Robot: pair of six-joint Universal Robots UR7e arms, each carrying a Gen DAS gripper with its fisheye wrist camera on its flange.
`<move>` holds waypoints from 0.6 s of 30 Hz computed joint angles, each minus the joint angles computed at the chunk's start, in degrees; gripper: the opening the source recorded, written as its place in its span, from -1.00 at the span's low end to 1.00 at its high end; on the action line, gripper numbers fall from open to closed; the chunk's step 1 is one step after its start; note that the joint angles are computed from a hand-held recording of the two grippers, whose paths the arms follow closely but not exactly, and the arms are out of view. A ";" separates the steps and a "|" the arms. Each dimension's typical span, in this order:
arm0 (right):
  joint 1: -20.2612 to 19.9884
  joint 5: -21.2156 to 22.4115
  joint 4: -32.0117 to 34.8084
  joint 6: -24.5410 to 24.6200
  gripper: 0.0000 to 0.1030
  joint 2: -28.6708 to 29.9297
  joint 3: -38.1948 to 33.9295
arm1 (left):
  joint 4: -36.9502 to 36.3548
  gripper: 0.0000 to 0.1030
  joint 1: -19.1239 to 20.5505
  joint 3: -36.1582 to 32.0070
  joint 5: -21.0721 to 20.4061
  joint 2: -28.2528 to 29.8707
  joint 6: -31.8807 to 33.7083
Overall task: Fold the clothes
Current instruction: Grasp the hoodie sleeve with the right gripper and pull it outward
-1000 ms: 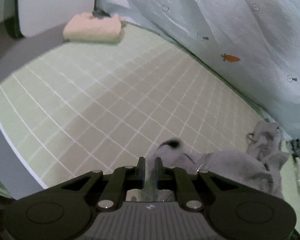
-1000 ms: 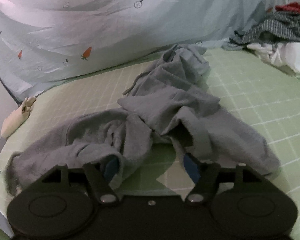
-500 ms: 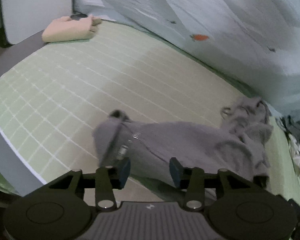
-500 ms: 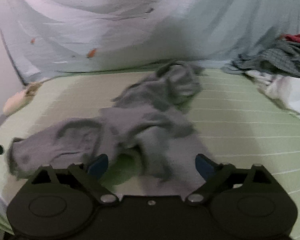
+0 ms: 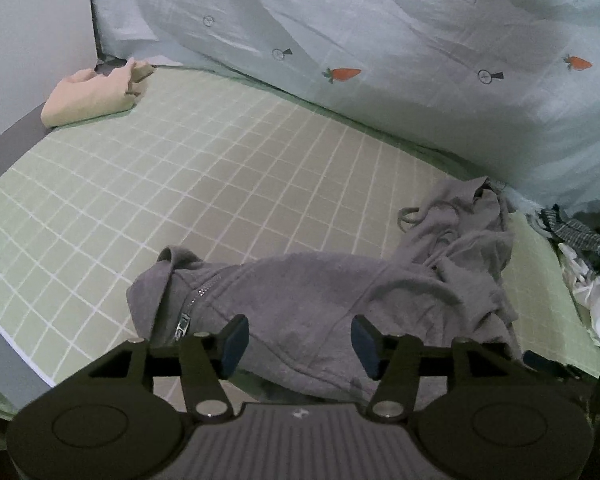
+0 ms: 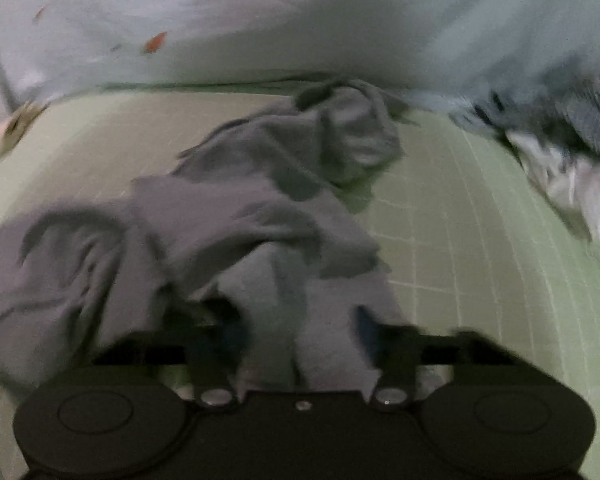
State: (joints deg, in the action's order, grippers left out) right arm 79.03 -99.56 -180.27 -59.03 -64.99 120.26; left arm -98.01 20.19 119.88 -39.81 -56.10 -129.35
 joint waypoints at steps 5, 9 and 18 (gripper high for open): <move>-3.81 2.82 -4.77 3.11 -0.86 -1.80 -2.58 | -0.75 0.13 0.39 -1.13 -0.26 1.27 -0.33; -6.82 -0.76 -10.06 5.83 -0.89 -0.31 -9.38 | -3.44 0.12 0.77 -1.76 -0.20 2.87 1.62; -9.85 -7.28 -13.06 14.07 -0.25 1.17 -18.50 | -4.49 0.13 0.38 -0.39 -2.32 2.55 -0.39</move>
